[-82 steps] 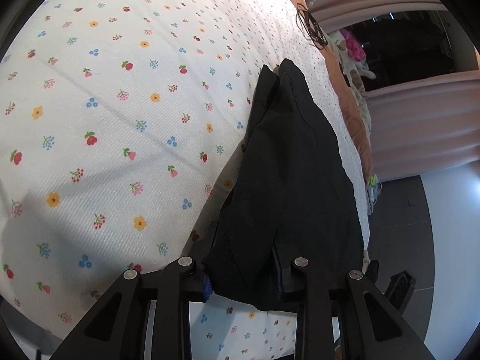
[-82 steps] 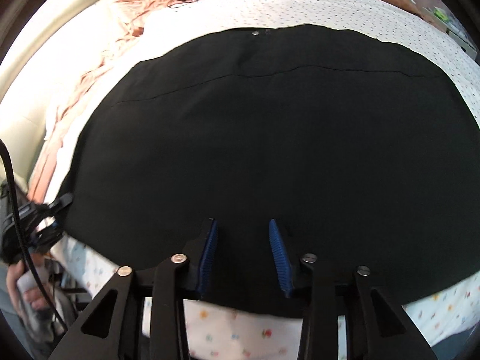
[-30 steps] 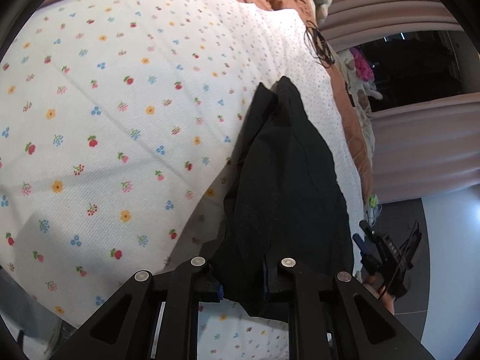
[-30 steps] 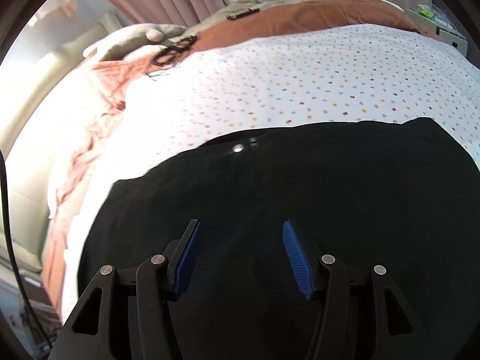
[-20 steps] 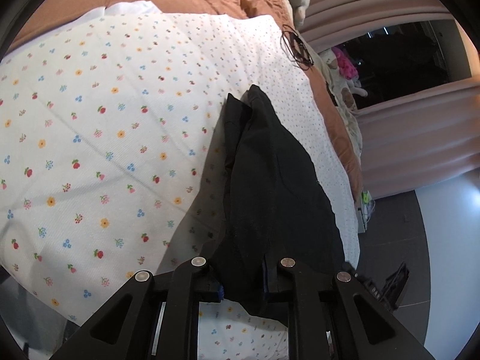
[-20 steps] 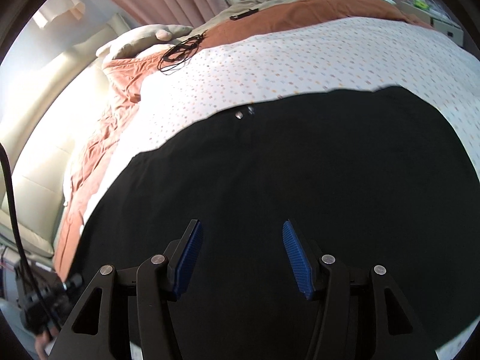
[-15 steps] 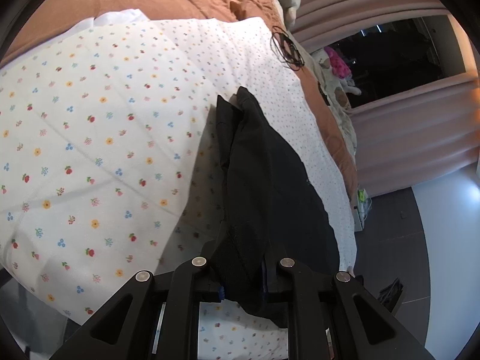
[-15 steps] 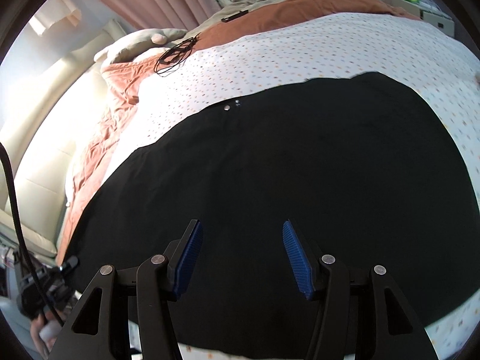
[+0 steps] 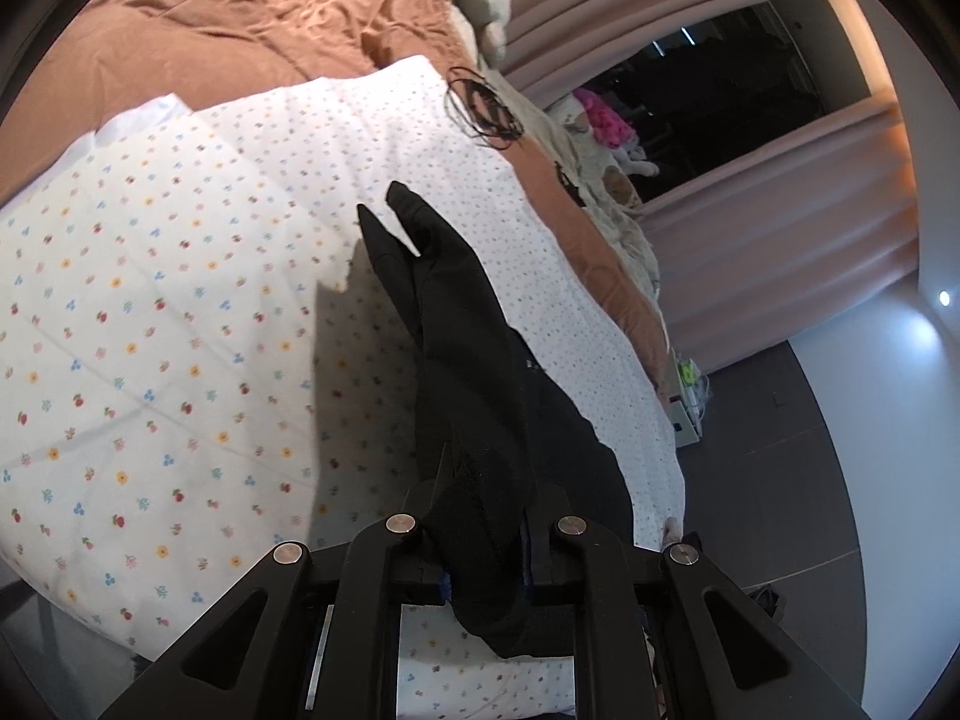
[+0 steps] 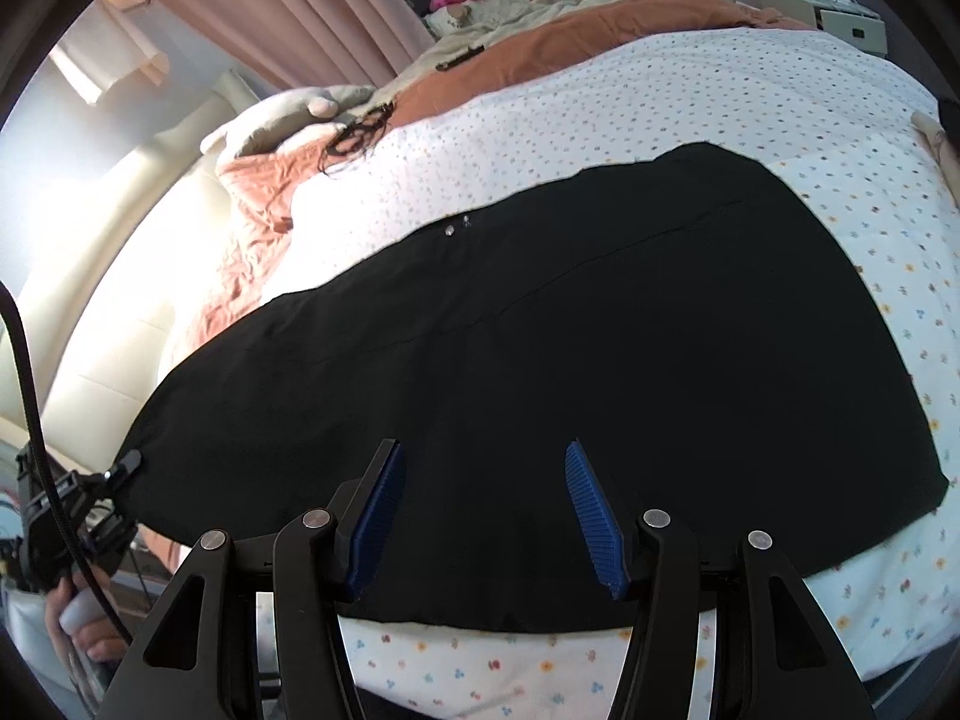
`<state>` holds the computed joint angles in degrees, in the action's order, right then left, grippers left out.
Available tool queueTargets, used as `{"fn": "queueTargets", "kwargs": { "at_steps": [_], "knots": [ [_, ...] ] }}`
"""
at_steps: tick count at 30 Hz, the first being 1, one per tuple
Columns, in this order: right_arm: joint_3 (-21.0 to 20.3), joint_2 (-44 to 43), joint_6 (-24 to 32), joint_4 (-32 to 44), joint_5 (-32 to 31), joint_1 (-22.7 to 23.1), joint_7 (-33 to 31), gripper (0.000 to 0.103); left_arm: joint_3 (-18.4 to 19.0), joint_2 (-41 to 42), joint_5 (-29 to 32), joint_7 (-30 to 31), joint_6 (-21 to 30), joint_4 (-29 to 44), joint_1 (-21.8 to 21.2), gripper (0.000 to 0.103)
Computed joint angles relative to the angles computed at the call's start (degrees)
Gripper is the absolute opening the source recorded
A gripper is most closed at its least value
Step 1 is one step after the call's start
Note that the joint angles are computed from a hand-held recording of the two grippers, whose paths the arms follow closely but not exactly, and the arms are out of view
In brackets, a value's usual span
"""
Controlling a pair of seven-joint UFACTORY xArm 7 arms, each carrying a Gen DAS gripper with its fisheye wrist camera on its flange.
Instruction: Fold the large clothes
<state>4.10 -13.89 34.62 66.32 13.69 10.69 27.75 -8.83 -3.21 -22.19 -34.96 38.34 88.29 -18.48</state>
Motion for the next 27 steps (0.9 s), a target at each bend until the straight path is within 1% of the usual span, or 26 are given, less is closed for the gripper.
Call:
{"fn": "queueTargets", "kwargs": {
  "at_steps": [4, 7, 8, 10, 12, 13, 14, 16, 18, 21, 25, 27],
  "knots": [
    [-1.0, -1.0, -2.1, -2.2, 3.5, 1.0, -2.1, 0.055, -0.7, 2.1, 2.0, -0.3, 0.9, 4.0, -0.6, 0.014],
    [-1.7, 0.9, -3.1, -2.0, 8.3, 3.1, -6.1, 0.046, -1.3, 3.7, 3.6, -0.2, 1.3, 7.2, -1.3, 0.014],
    [-2.0, 2.1, -3.3, -1.6, 11.0, 4.1, -8.3, 0.043, -1.4, 4.4, 4.2, -0.5, 1.7, 8.4, -1.5, 0.014],
    [-1.7, 4.3, -3.3, -0.7, 14.4, 5.0, -10.8, 0.041, -1.7, 5.4, 5.4, -0.9, 2.4, 10.4, -1.9, 0.014],
    [-1.1, 6.7, -3.1, -0.1, 18.0, 5.6, -13.2, 0.037, -1.9, 6.5, 6.8, -1.3, 3.1, 12.5, -2.4, 0.014],
    [-0.7, 7.5, -2.9, 0.1, 18.8, 5.5, -13.6, 0.032, -2.1, 7.2, 7.4, -1.5, 3.5, 13.9, -2.8, 0.014],
    [-0.1, 8.6, -2.8, 0.1, 18.8, 5.3, -13.0, 0.030, -2.2, 7.7, 7.8, -1.6, 3.9, 14.7, -3.0, 0.014],
    [0.9, 9.8, -3.8, -0.5, 18.3, 5.0, -11.8, 0.028, -2.5, 9.2, 8.9, -1.7, 5.0, 17.2, -3.8, 0.013],
    [1.3, 10.3, -4.9, -1.4, 20.0, 4.8, -12.6, 0.024, -2.7, 11.1, 10.9, -2.2, 6.5, 20.0, -5.0, 0.013],
    [1.6, 10.4, -7.3, -3.2, 24.1, 4.9, -14.9, 0.020, -2.9, 13.7, 12.9, -2.5, 8.1, 24.2, -6.6, 0.013],
    [1.6, 10.9, -7.2, -2.9, 24.9, 4.6, -17.2, 0.019, -3.1, 18.2, 15.0, -2.3, 10.7, 31.5, -9.1, 0.013],
    [1.4, 11.1, -5.8, -2.5, 27.1, 4.4, -19.7, 0.019, -3.1, 21.2, 15.8, -2.4, 12.4, 36.4, -10.8, 0.013]
  ]
}}
